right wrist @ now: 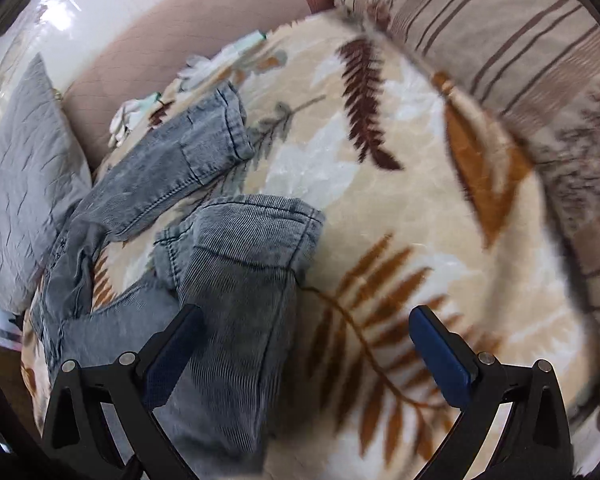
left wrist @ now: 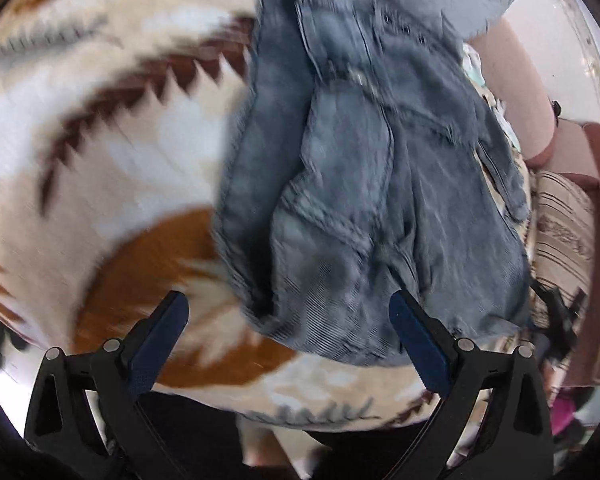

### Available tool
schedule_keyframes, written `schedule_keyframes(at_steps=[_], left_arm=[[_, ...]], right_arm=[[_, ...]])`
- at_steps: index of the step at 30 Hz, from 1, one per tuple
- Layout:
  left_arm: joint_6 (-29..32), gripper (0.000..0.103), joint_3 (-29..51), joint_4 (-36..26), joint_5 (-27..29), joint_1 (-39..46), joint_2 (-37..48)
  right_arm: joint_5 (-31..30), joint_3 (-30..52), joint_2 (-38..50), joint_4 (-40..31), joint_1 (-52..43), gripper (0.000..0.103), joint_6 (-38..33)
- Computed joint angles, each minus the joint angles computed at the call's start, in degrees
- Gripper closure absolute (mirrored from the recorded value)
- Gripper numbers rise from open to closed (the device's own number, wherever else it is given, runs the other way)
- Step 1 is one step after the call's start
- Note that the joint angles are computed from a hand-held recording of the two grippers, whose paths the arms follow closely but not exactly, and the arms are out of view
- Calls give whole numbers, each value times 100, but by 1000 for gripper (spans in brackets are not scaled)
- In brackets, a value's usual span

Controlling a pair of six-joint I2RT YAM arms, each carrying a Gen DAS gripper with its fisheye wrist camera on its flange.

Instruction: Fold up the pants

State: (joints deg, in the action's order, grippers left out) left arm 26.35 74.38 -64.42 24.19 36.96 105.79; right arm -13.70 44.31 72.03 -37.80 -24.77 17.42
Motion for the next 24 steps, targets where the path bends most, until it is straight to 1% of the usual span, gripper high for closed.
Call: schedule_keyframes(at_steps=[2,3,4,5,6,7,8,9,10,12,14,16,18,20,21,23,24], left_arm=[[-139,2,-199,147,12,-110,-138],[-165,4,-246,172,103,-160,-210],[-165,7,-192,68,227,-189,-198],[-171,29,-86,-141,435,-222,-155],[-224,56,-45,-201,467,-303,-165],[-286,66,-37,-165,416,-406,-246],[-301,81,-51,-97,374,-489,-366],[-289,92,-72,-64,337,-552,-506],[-254,92,-75,-108,327,-575,-621],[-150,92,-184,-57,242,-579,-859],[-63,92,-334,142,78,-539,-911],[-34,92,-447,304,-107,-486,-839],[-93,92,-500,411,-287,-403,-636],[-16,92,-448,325,-279,-233,-511],[47,92,-353,195,-242,-152,-471],[296,92,-150,-70,-127,48,-475],[449,91,-64,-157,-20,160,-538]], right_arm=[[-287,-10,298,190,-13,14,118],[-562,-74,372,316,-70,31,187],[-907,-199,349,471,-162,56,254],[-1275,-317,288,606,-299,72,291],[-1462,-369,209,610,-373,99,295],[-1527,-377,21,493,-431,100,259],[-1468,-392,-292,346,-478,100,207],[-1461,-432,-720,184,-605,100,108],[-1545,-453,-1245,-66,-850,100,-58],[-1758,-412,-2104,-797,-1548,100,-605],[-1823,-352,-2664,-1664,-2451,100,-1494],[-1907,-492,-2768,-2399,-3513,100,-2652],[-1752,-826,-2624,-2733,-4213,97,-3534],[-1610,-1176,-2362,-2856,-4714,93,-4128],[-1496,-1265,-2350,-2974,-4893,86,-4357],[-1279,-1175,-2526,-3193,-5112,80,-4663],[-1285,-1032,-2581,-3347,-5274,74,-4896]])
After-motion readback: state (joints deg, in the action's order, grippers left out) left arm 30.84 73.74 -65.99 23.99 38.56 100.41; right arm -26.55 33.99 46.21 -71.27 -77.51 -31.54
